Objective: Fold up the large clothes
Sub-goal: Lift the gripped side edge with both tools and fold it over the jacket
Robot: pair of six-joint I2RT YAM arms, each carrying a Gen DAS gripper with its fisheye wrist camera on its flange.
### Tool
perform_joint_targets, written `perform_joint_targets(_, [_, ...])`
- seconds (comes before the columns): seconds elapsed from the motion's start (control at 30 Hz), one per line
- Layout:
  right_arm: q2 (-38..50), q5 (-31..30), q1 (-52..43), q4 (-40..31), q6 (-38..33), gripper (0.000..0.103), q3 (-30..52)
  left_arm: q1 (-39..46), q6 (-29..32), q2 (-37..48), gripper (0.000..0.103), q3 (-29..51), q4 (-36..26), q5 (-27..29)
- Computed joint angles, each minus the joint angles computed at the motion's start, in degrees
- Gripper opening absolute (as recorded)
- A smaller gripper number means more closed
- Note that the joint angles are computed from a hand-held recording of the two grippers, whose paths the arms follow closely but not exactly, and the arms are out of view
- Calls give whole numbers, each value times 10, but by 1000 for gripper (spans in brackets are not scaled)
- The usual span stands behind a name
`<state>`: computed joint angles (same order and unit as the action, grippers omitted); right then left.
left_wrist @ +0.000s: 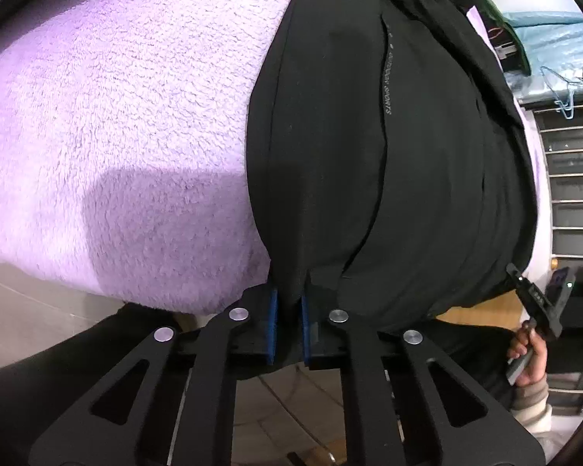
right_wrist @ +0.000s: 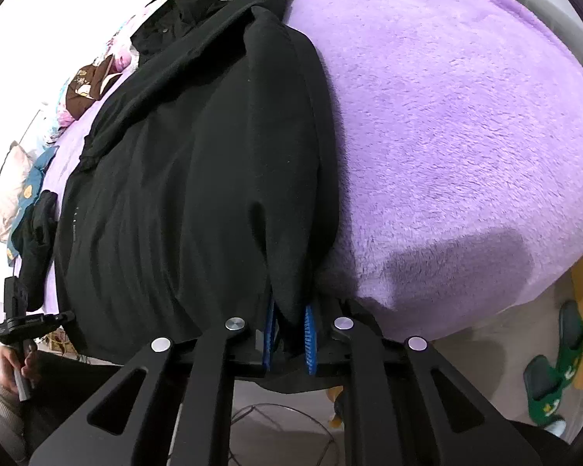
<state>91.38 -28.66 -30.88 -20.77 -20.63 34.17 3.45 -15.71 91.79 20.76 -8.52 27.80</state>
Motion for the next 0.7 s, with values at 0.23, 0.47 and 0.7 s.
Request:
perform_joint_targets(0.23, [-50,-43,-3,-80,-51,8,27,40,15,-97,5,-17,-55,57])
perform_joint_targets(0.47, [-72,-129,-48,-196,-76,7,112,83,17,-187,5,29,-169,138])
perform_joint_targets(0.7, [-82,-163,-34,-235,-51,6,194,94,-7,-208,4,136,-260,166])
